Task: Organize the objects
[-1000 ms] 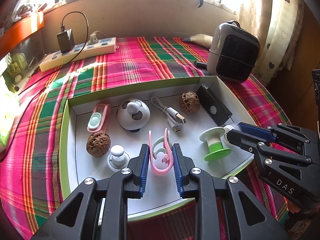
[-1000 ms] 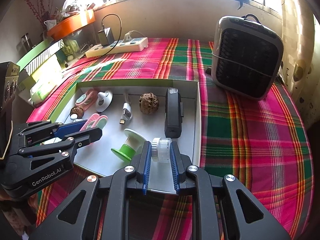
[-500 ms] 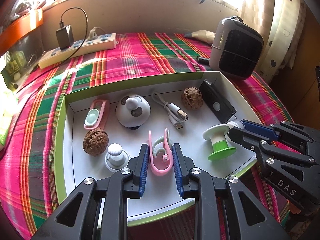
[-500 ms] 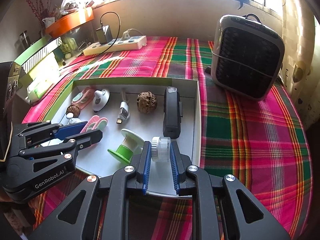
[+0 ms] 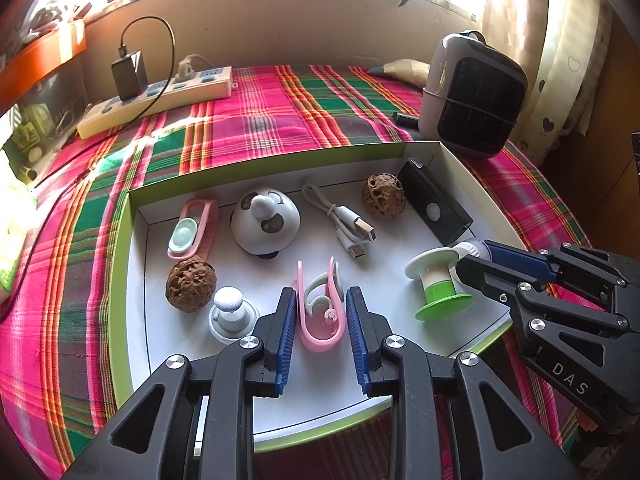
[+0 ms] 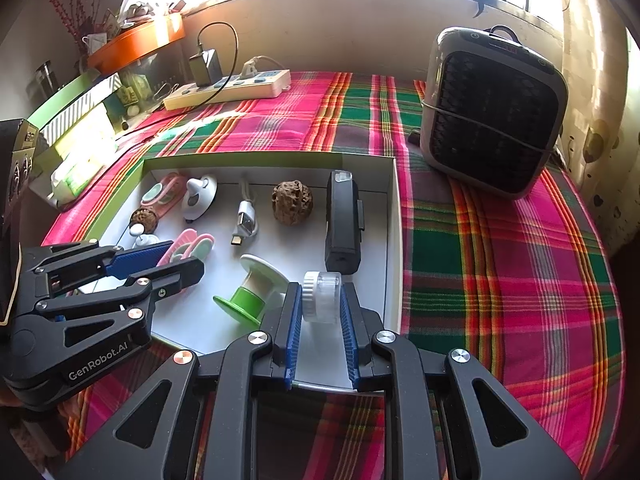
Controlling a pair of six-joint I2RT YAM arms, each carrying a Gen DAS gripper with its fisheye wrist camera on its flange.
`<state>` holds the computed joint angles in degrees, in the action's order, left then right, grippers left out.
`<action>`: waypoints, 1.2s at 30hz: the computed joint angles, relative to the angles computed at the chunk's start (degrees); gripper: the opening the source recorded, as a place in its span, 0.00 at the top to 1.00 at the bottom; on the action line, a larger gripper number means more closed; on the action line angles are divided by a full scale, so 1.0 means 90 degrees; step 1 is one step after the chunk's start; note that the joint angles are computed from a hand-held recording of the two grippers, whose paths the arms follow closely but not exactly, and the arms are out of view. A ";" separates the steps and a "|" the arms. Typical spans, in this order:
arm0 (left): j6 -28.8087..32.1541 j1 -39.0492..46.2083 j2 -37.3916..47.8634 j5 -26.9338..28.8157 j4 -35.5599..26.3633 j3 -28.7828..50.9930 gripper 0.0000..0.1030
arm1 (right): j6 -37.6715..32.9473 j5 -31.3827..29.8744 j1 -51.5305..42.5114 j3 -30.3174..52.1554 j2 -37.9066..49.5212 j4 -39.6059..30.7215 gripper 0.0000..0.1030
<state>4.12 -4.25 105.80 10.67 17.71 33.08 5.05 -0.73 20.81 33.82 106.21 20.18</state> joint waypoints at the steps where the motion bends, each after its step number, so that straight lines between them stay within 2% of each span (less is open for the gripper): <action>1: 0.0000 -0.0006 -0.0005 -0.0020 -0.0007 0.0002 0.75 | 0.0012 -0.0001 -0.0002 0.0000 0.0004 0.0009 0.81; 3: 0.0011 -0.0003 -0.0009 -0.0023 -0.0014 0.0006 0.72 | 0.0030 0.0011 0.0007 -0.0016 -0.0007 0.0030 0.78; 7: -0.0041 -0.0014 -0.0030 -0.0077 -0.0012 -0.0014 0.69 | 0.0032 0.0052 0.0035 -0.0084 -0.0085 0.0095 0.66; 19: -0.0279 -0.0059 -0.0664 -0.0315 0.0245 -0.0609 0.67 | 0.0267 0.0249 0.0239 -0.0506 -0.0424 0.0398 0.65; 22: -0.0336 -0.0156 -0.0947 -0.0692 0.0478 -0.0901 0.67 | 0.0326 0.0342 0.0341 -0.0658 -0.0549 0.0502 0.65; 29: -0.0468 -0.0094 -0.1504 -0.0747 0.0585 -0.1426 0.67 | 0.0558 0.0634 0.0611 -0.1143 -0.0984 0.0809 0.64; 31: -0.0496 -0.0140 -0.1677 -0.0861 0.0620 -0.1593 0.67 | 0.0702 0.0778 0.0741 -0.1292 -0.1121 0.0860 0.59; 36: -0.0584 -0.0217 -0.2208 -0.1000 0.0705 -0.2040 0.67 | 0.0866 0.0999 0.1018 -0.1665 -0.1505 0.0941 0.58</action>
<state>-1.14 -6.21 85.93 1.67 24.06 14.72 12.84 8.26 29.97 18.83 92.67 28.66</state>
